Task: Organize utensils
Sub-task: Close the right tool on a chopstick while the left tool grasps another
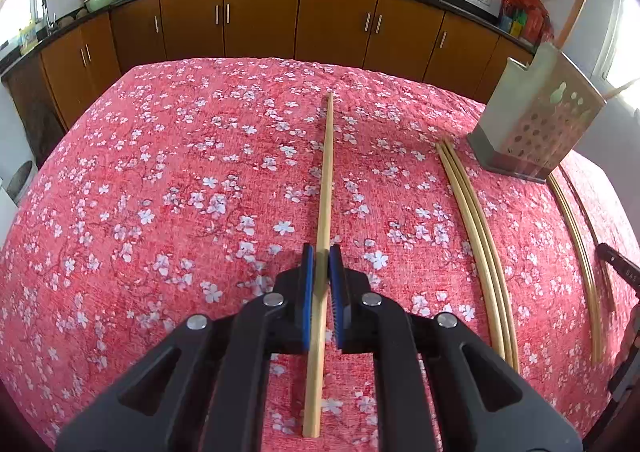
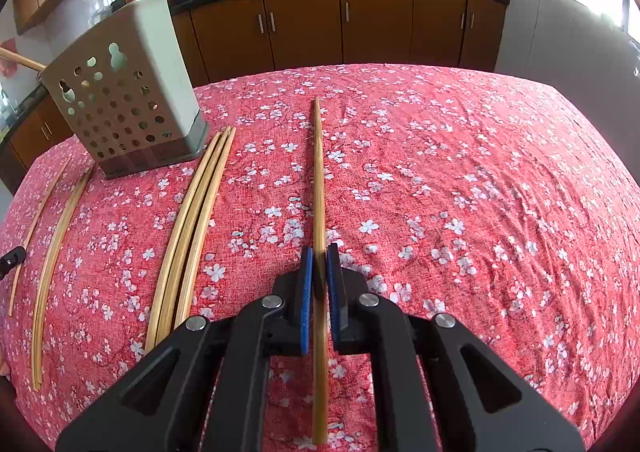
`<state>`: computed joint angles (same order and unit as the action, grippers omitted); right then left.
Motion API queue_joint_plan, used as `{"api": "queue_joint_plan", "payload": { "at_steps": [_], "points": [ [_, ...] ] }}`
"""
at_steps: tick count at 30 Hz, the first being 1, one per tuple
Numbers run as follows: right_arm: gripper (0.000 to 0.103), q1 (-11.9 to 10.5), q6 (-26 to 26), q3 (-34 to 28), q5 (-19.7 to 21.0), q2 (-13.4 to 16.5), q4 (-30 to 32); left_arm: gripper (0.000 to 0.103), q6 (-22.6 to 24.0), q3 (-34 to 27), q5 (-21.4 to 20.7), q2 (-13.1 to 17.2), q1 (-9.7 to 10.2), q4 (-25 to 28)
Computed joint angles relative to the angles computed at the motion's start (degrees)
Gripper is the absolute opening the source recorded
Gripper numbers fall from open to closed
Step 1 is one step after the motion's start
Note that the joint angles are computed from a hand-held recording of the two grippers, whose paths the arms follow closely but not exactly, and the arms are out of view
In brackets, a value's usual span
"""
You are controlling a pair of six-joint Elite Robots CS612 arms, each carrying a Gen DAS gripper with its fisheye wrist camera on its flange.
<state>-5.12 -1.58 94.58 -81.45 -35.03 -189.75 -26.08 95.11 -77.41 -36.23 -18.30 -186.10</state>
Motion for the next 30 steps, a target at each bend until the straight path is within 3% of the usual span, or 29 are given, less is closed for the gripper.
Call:
{"api": "queue_joint_plan", "payload": {
  "at_steps": [24,30],
  "points": [
    [0.009,-0.33,0.00,-0.13,0.67,0.02,0.17,0.011,-0.94,0.36,-0.41,-0.17,0.06,-0.61],
    [0.009,-0.35,-1.65,1.64,0.49,-0.75,-0.46,0.016,2.76,1.52,2.50,-0.90,-1.15,0.74]
  ]
}}
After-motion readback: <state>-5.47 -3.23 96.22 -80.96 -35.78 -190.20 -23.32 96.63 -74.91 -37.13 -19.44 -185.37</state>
